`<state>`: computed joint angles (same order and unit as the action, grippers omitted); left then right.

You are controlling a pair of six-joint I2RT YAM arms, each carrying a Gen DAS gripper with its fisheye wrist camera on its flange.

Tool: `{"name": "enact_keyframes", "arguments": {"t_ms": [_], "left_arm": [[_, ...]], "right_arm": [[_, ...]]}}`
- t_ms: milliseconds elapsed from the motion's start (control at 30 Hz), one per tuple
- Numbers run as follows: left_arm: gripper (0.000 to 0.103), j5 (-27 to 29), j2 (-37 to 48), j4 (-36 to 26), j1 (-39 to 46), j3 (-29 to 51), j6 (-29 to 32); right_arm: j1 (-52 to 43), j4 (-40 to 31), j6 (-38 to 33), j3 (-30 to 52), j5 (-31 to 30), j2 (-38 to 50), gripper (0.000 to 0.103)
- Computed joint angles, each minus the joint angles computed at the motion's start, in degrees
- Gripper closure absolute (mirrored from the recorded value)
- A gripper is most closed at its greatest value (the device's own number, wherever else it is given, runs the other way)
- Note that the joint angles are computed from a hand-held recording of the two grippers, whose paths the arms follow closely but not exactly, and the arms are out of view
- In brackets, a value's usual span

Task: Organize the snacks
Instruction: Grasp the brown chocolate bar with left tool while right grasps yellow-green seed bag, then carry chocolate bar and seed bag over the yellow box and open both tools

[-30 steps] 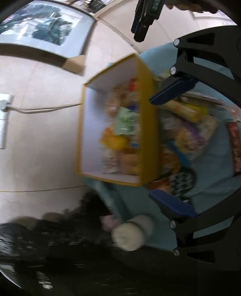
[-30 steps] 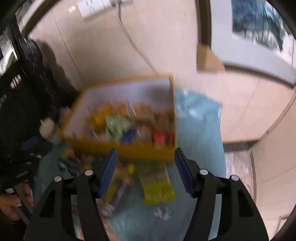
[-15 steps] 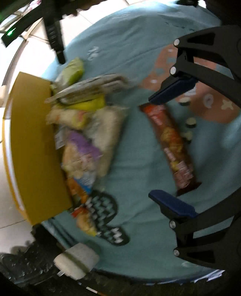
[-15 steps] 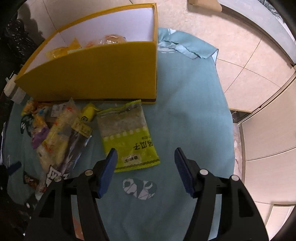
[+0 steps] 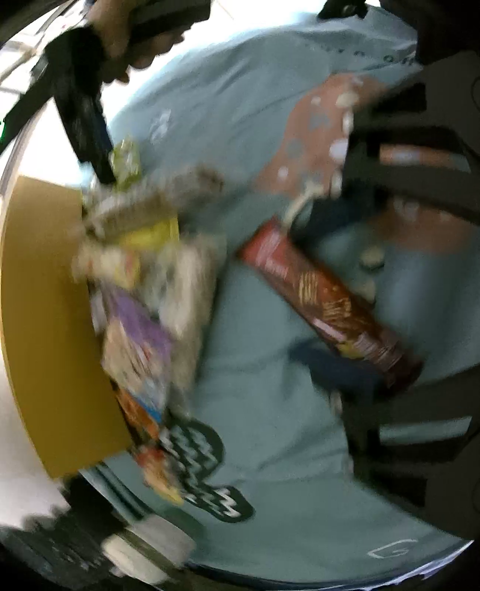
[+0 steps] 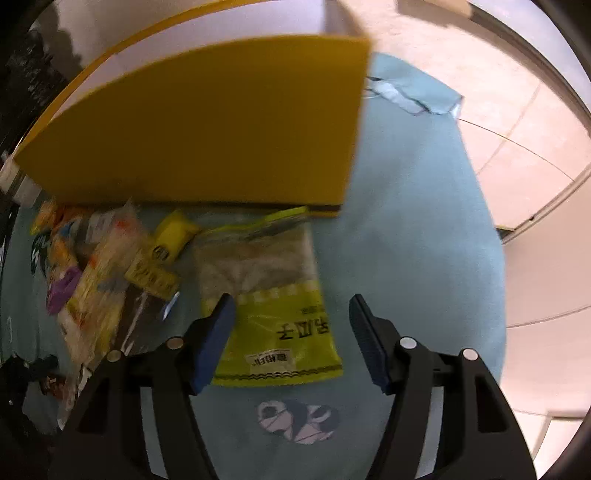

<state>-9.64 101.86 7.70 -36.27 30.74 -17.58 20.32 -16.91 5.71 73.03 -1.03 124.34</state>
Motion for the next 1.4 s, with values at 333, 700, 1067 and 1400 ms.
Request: {"name": "enact_keyframes", "arguments": {"t_ms": [333, 700, 1067, 1400], "left_arm": [[0.036, -3.08, 0.74, -3.08, -1.66, 1.64, -6.05], [0.079, 2.48, -4.8, 0.23, 3.47, -3.53, -5.64], [0.079, 0.48, -14.98, -4.25, 4.56, -2.42, -4.94], [0.079, -3.19, -25.35, -14.03, 5.03, 7.28, -5.14]], "right_arm": [[3.94, -5.44, -0.61, 4.46, 3.73, 2.43, 0.015], [2.49, -2.81, 2.51, -2.91, -1.62, -4.39, 0.041], [-1.53, -2.25, 3.25, -13.71, -6.8, -22.94, 0.041], [-4.29, -6.95, 2.04, -10.17, -11.56, -33.71, 0.041]]}}
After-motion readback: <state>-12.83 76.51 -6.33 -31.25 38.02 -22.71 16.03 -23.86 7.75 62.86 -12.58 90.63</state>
